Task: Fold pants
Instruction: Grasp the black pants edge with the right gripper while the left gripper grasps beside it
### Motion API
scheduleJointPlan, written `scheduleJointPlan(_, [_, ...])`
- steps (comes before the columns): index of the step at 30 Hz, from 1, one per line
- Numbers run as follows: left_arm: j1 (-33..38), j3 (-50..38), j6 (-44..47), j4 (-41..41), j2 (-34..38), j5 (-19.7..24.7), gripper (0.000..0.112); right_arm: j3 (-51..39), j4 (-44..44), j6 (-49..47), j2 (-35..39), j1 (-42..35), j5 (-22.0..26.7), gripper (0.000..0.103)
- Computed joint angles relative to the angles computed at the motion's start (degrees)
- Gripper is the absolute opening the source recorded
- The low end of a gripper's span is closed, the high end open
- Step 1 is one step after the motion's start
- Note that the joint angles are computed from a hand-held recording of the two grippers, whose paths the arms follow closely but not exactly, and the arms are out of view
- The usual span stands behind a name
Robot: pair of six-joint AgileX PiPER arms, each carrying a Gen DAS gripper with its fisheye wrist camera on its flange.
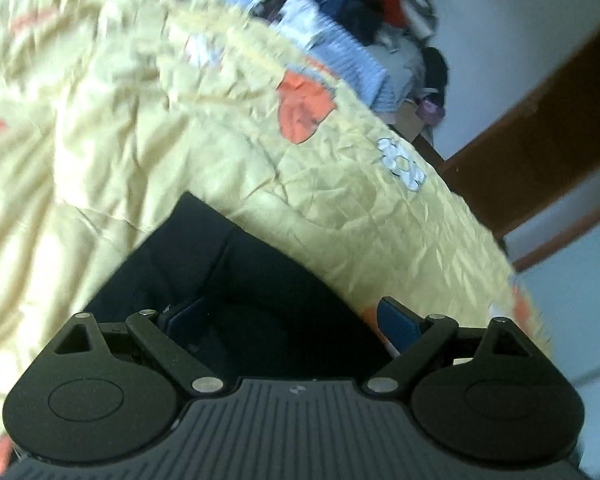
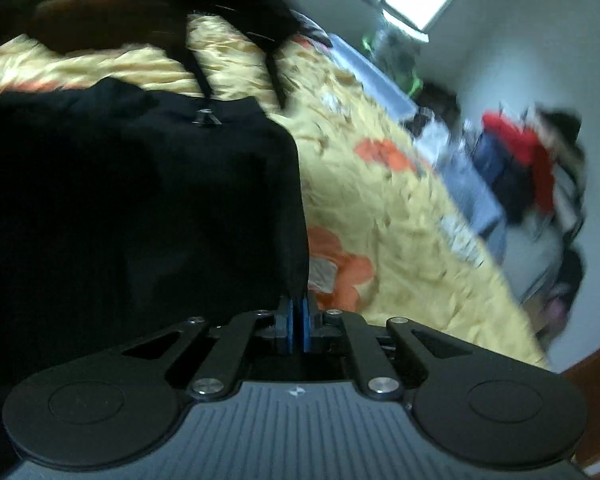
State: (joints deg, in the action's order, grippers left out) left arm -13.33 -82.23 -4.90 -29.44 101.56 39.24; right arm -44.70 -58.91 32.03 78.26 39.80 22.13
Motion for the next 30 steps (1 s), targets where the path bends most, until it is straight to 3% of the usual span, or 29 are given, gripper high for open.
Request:
scheduleJointPlan(4, [2.6,-6.3,1.1,-7.5,6.6,4.8,0.09,3.1,-9.7,8.4,-1.9,5.7,4.4,0.004])
scheduleJointPlan(5, [2.9,-8.0,1.3,-8.2,8.0,6.6,0.083,3.2,-9.7,9.1,-2.2,5.9,4.4,0.004])
scheduleJointPlan(6, [3.1,-8.8,0.7,-8.4,8.7,8.0,0.053,3.8,-11.3,11.3,-2.5,6.0,4.5,0.004])
scheduleJointPlan(7, [3.4,-8.5,0.2,-9.0,8.7,8.7,0.033,3.4,-11.8,12.5,-2.2,5.9,4.6,0.004])
scheduleJointPlan(8, [3.9,-7.4,0.9,-10.5,8.2,9.0,0.013,3.2,-11.7,13.3,-2.4,5.6,4.5,0.004])
scheduleJointPlan(9, [4.7,-4.3,3.2,-13.4,6.5,7.8,0.005,3.2,-12.2,14.8,-2.4,5.6,4.4,0.004])
scheduleJointPlan(11, [5.5,2.7,8.1,-17.2,1.5,4.0,0.003,3.1,-10.4,15.7,-3.1,5.7,4.1,0.004])
scheduleJointPlan(14, [6.4,13.2,18.0,-21.2,-9.3,0.8,0.003,3.5,0.8,9.3,-7.0,6.7,3.2,0.004])
scheduleJointPlan(18, [9.8,26.7,31.0,-24.6,-25.5,3.2,0.003,5.2,15.3,4.6,-14.5,13.3,6.1,0.004])
scheduleJointPlan(23, [21.3,40.8,39.3,-25.0,-37.9,14.7,0.003,6.9,12.2,25.1,-17.2,36.0,18.9,0.004])
scheduleJointPlan(25, [23.5,44.8,39.0,-21.8,-40.5,15.6,0.003,7.4,9.6,33.9,-14.7,43.4,22.6,0.004])
scheduleJointPlan(27, [23.7,48.0,37.6,-18.1,-42.8,14.6,0.003,8.5,7.8,40.9,-12.7,46.4,23.3,0.004])
scheduleJointPlan(30, [27.7,50.5,39.6,-18.4,-47.0,16.7,0.003,9.6,3.7,50.1,-11.4,49.4,25.0,0.004])
